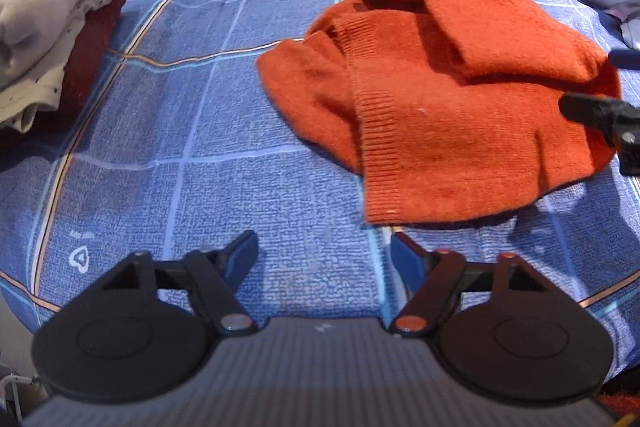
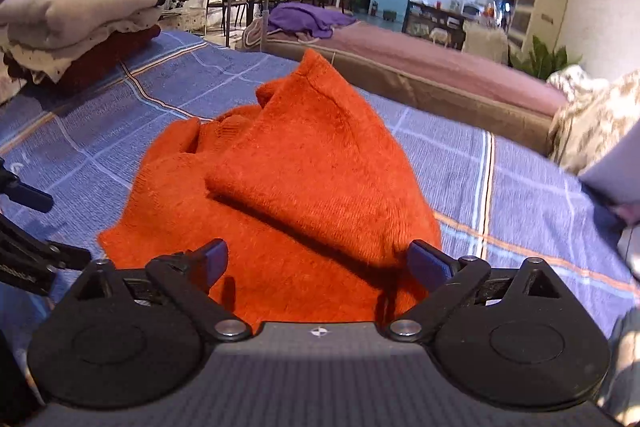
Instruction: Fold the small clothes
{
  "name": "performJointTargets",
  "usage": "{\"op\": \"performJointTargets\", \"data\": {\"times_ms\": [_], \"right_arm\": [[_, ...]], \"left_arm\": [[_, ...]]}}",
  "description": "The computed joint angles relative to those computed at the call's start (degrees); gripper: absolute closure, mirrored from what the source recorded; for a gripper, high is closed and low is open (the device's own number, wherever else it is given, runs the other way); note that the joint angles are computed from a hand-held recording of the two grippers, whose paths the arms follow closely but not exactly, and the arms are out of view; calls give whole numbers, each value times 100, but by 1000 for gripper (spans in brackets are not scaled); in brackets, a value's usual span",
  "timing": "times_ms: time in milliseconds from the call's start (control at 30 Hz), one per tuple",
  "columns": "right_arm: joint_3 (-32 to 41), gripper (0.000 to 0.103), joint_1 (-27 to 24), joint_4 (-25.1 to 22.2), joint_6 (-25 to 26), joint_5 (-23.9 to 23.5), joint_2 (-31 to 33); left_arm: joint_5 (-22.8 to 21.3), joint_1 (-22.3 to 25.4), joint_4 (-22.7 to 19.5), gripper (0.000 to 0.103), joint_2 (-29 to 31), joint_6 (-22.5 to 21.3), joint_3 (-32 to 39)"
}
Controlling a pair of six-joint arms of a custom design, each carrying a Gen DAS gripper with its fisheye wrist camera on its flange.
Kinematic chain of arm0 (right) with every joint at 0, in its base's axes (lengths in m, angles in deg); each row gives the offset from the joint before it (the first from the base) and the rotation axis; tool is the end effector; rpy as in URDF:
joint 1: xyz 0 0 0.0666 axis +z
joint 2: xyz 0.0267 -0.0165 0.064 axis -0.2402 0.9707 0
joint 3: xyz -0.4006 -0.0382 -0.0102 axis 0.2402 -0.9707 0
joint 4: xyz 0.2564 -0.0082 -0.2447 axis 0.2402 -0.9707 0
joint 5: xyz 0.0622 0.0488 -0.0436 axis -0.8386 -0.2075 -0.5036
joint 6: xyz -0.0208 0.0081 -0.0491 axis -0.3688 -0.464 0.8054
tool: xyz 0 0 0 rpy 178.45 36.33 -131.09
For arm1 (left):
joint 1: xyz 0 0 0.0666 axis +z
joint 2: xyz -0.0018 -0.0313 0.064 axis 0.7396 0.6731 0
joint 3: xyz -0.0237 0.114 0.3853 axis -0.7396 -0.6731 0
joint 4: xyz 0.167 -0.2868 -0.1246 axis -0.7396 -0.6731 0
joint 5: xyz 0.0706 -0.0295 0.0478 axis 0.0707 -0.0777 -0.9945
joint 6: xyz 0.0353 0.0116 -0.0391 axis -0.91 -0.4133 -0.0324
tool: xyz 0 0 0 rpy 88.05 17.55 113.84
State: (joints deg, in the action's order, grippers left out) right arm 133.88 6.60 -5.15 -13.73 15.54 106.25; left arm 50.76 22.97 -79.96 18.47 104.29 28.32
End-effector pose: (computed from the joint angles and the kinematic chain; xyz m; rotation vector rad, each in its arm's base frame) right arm 0.5073 0.1930 0.3469 -0.7474 2.0925 0.1533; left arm 0.4018 -0.1712 0.3641 -0.1423 2.5714 0.1823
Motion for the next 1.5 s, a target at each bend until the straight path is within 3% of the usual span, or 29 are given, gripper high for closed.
{"op": "performJointTargets", "data": {"times_ms": [100, 167, 233, 267, 300, 333, 467, 567, 767, 900, 933, 1000, 1067, 1100, 1167, 1233, 1300, 1333, 1367, 1400, 1500], "right_arm": [[151, 0, 47, 209, 524, 66, 247], [374, 4, 70, 57, 818, 151, 476], [401, 5, 91, 235, 1031, 228, 576], [383, 22, 83, 361, 1123, 206, 589], [375, 74, 59, 430, 1208, 124, 581], [396, 95, 38, 431, 1260, 59, 572], [279, 93, -199, 901, 923, 21, 379], [275, 94, -517, 1280, 497, 309, 264], [659, 93, -1187, 835, -316, 904, 415], [685, 87, -1449, 231, -1401, 498, 433], [588, 80, -1403, 208, -1338, 579, 405], [255, 46, -1257, 391, -1193, 972, 251], [-45, 25, -1241, 566, -1295, 806, 54], [-173, 17, -1241, 605, -1362, 639, -36], [-296, 12, -1210, 508, -1351, 370, -159], [-520, 9, -1167, 459, -1214, 123, -357], [-663, 2, -1117, 397, -1122, -76, -491], [-682, 1, -1080, 334, -1088, -152, -517], [-689, 1, -1058, 289, -1050, -226, -518], [-693, 1, -1025, 247, -1035, -272, -524], [-711, 1, -946, 158, -1011, -405, -575]], "left_arm": [[41, 72, 23, 48, -39, -39, -90], [101, 89, 59, 48, -51, -51, -134], [160, 88, 53, 48, -27, -75, -151], [173, 76, 56, 48, 0, -95, -149], [191, 61, 54, 48, 35, -126, -133], [212, 43, 80, 48, 59, -173, -123], [259, -31, 277, 47, 113, -284, -71], [334, -65, 367, 44, 182, -372, 21], [401, -108, 555, 42, 382, -534, 204], [485, -16, 785, 28, 532, -540, 266], [475, 3, 864, 27, 563, -587, 283], [505, 39, 1006, 15, 595, -637, 316], [690, 95, 1210, 10, 620, -660, 315], [802, 127, 1275, 10, 642, -623, 328], [1004, 166, 1398, 10, 698, -610, 355], [1078, 156, 1482, 21, 788, -641, 400], [1281, 154, 1389, 57, 874, -637, 512], [1357, 142, 1405, 65, 878, -601, 522], [1464, 128, 1491, 84, 837, -608, 469], [1527, 103, 1536, 95, 788, -603, 429], [1595, -23, 1636, 95, 573, -712, 278]]}}
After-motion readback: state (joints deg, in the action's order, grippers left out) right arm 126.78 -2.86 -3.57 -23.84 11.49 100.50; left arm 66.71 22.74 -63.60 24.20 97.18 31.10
